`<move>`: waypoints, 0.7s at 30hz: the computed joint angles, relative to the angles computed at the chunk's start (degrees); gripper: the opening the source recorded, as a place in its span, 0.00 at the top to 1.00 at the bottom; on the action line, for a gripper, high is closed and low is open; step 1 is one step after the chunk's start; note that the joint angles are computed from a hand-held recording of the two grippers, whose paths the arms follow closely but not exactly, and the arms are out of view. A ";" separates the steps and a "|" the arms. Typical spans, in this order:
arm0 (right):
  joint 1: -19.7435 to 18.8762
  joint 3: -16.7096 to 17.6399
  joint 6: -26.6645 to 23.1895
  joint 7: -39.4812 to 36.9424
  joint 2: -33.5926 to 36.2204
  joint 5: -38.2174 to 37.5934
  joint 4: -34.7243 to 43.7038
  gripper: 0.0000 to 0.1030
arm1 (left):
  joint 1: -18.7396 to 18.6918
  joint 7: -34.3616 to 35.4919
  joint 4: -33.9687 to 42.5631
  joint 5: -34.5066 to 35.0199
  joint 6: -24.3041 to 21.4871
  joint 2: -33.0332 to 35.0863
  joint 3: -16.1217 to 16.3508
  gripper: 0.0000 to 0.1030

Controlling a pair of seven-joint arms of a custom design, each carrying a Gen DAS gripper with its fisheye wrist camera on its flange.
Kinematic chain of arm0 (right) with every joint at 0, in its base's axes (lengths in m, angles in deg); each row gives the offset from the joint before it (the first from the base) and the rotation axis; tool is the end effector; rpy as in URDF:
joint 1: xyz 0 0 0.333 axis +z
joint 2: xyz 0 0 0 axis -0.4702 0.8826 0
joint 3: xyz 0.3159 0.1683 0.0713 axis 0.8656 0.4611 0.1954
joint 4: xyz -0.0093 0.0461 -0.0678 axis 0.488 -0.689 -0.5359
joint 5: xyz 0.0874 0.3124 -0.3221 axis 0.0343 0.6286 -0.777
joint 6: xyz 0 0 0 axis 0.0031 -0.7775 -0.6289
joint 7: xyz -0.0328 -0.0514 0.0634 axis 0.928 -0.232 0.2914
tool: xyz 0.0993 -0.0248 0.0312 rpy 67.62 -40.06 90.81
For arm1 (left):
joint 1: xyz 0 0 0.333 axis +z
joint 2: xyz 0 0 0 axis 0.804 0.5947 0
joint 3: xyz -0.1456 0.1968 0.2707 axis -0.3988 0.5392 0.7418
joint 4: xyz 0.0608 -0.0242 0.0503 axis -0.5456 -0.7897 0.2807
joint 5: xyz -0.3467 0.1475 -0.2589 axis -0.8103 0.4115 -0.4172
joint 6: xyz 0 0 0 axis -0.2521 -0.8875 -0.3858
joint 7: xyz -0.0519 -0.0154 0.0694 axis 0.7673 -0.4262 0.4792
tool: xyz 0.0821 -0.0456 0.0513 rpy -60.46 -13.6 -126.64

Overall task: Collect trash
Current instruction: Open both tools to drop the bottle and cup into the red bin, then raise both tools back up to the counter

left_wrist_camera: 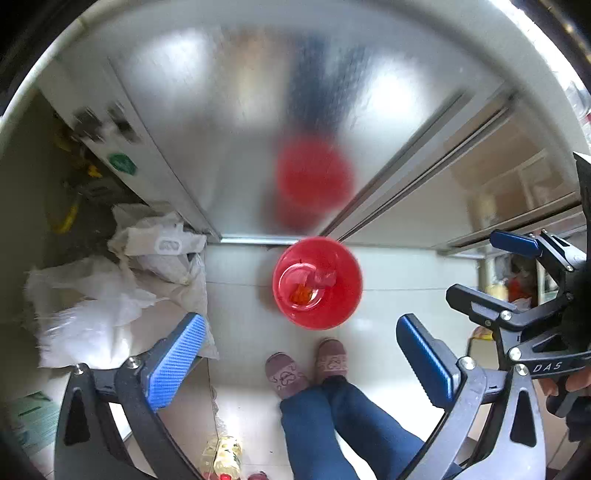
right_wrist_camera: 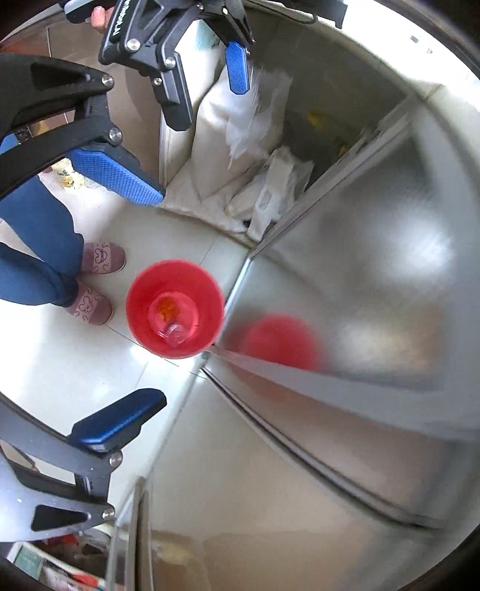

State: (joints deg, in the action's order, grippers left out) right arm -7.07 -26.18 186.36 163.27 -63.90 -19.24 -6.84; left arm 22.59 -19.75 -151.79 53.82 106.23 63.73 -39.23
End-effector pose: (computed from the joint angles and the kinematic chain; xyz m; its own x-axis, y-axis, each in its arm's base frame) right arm 0.6555 0.3465 0.5721 0.6485 -0.7507 -0.1258 -0.7487 -0.5994 -0.2832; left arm 0.5797 -0.5166 0.5929 0.2395 -0.9559 0.1701 -0.9416 -0.2714 -0.1993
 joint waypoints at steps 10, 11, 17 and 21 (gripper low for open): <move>0.54 -0.47 -10.28 5.05 -0.66 -1.29 16.09 0.01 | -2.37 -3.13 10.25 7.92 -9.70 -3.98 0.73 0.00; 0.31 -0.46 -11.12 5.13 -0.48 -0.63 17.42 0.01 | -2.50 -3.47 11.32 8.24 -10.09 -4.05 0.70 0.00; 0.85 -0.23 -13.38 3.83 1.40 -1.02 24.70 0.01 | -4.63 -3.88 20.49 11.05 -15.52 -1.03 1.42 0.00; 1.18 0.17 -16.38 2.73 5.08 0.29 32.36 0.01 | -7.23 -5.06 28.01 14.58 -19.62 1.89 3.26 0.00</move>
